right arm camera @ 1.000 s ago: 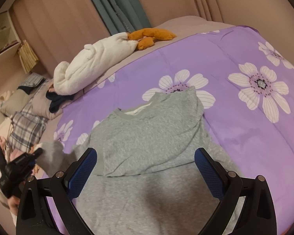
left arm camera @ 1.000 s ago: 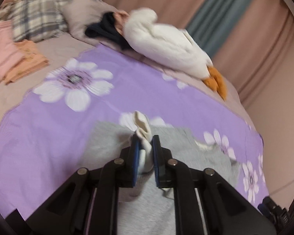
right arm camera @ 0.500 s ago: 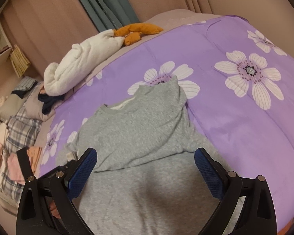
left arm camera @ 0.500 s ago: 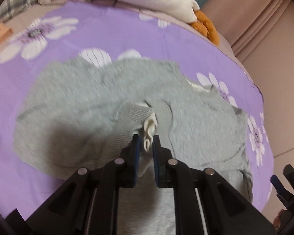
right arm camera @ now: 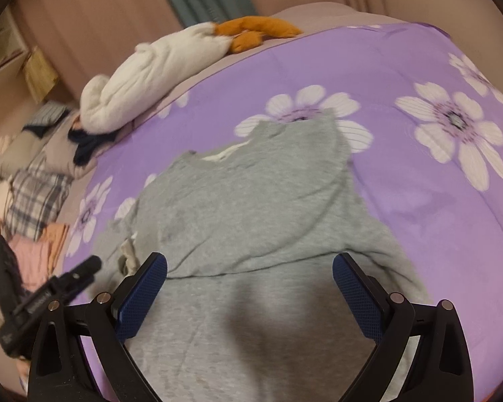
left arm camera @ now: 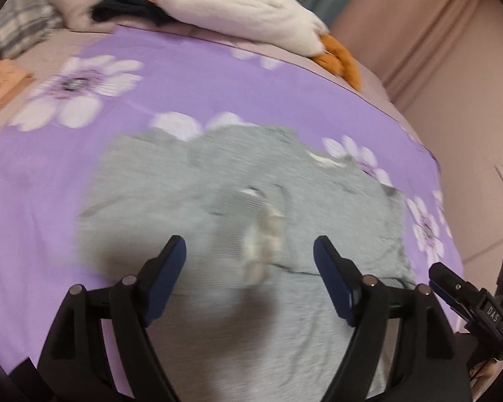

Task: Fold small clothes

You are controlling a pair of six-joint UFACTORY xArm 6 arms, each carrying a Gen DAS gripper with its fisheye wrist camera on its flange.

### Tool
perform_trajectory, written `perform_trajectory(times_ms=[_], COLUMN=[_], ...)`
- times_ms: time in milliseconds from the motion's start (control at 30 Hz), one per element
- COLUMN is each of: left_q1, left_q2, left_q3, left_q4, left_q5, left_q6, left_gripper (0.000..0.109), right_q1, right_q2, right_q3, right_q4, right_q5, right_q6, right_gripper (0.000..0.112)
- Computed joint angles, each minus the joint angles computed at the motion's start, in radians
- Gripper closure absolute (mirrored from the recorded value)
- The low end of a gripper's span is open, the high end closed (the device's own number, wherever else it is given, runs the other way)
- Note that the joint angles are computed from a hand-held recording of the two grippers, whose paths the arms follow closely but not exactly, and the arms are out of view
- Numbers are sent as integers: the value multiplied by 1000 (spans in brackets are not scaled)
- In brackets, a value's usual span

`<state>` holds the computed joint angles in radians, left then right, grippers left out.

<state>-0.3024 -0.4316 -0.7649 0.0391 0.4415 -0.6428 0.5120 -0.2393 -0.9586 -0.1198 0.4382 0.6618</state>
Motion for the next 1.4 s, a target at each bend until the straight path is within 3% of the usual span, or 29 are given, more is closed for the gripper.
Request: perform_trajectory(times_ms=[100,300,467,633,767,933,1100,1400], left_q1=[51,144,196,237,256,266,266,266], left_q2=[-73,-197,-278,-339,-370,-375,-360,-316], left_q3=[36,110,165,201,219,223,213,181], left_q4=[119,133,108,89,76,75,77,50], left_q5=[59,140,179,209,221,227,230,202], left_q6=[-115,-159,-156,-144,-125,-122,-128,-104], left_gripper=[27,27,27,27,27,27,27,27], right_q1=[37,118,164,191,202,227,236,204], right_q2=[69,240,398,513,545,578,537,469], right_q3=[-67,-237,-408,-523,-549,-620,-623,-717], right_q4=[68,309,497,441,380,281,228,310], right_q5=[4,51,161,245,244,283,257,258], right_q6=[-90,-323,-454,-378,-331,-374,-409,-547], right_gripper=[13,14,34,43,52,93,95,96])
